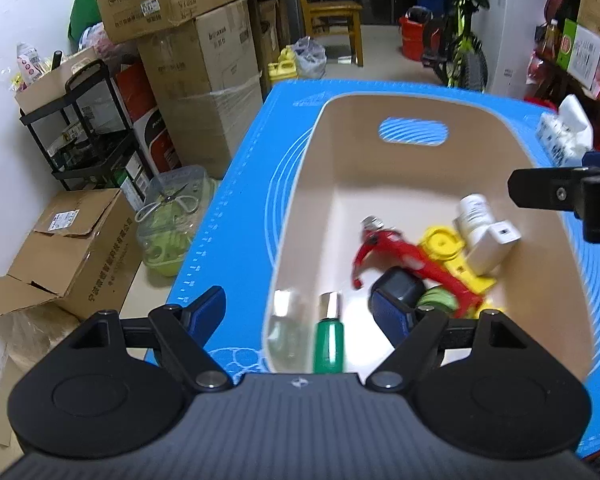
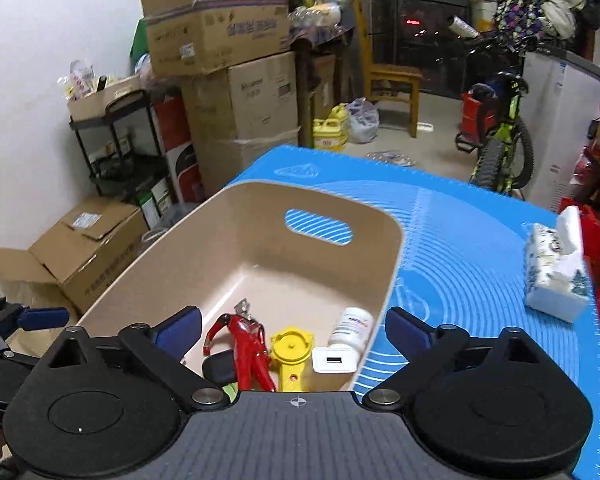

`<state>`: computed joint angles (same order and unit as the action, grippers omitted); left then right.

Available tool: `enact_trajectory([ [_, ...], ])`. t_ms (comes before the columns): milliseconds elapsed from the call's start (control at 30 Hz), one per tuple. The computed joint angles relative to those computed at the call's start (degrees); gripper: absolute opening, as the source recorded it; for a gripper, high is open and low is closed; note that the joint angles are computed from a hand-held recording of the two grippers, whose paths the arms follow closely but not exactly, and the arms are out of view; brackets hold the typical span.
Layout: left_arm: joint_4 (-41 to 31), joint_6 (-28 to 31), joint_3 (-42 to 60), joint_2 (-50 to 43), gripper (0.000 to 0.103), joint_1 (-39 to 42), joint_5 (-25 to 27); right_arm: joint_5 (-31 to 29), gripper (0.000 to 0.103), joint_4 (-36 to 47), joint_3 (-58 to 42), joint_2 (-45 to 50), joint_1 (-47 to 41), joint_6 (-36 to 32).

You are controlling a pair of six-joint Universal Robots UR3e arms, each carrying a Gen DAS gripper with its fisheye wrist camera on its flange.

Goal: Organize rigid objects

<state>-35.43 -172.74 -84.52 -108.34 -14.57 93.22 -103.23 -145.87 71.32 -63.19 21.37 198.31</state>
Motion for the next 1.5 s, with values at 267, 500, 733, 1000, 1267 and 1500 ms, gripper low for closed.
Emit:
enact_trajectory([
  [267, -3.71, -2.70, 2.03, 3.95, 0.081, -5.39, 4.53, -4.74, 0.100, 1.54, 7.52, -10.23, 1.69, 4.10],
  [500, -6.73, -5.60, 1.75, 9.26, 0.081, -10.09, 6.67, -9.24, 0.100, 4.71, 15.90, -22.44, 3.69, 6.37],
  [733, -9.15, -8.42, -0.08, 14.30, 0.081, -15.55, 9.86, -14.63, 0.100, 10.77, 21.94, -33.46, 7.84, 10.67],
  [1000, -10.48, -13.25, -3.41, 19.46, 0.081, -22.32, 15.27, -24.54, 0.101, 19.82, 24.74, -41.62, 17.10, 18.26],
  [1267, -10.42, -17.37, -7.67, 23.13, 0.081, -28.82, 19.67, -32.68, 0.100, 29.39, 28.97, -47.92, 27.82, 31.45],
  [1500, -7.31, -20.94, -13.88, 26.38, 0.081, -34.17, 22.85, -41.52, 0.100, 41.44, 29.47, -48.33, 39.50, 47.66],
])
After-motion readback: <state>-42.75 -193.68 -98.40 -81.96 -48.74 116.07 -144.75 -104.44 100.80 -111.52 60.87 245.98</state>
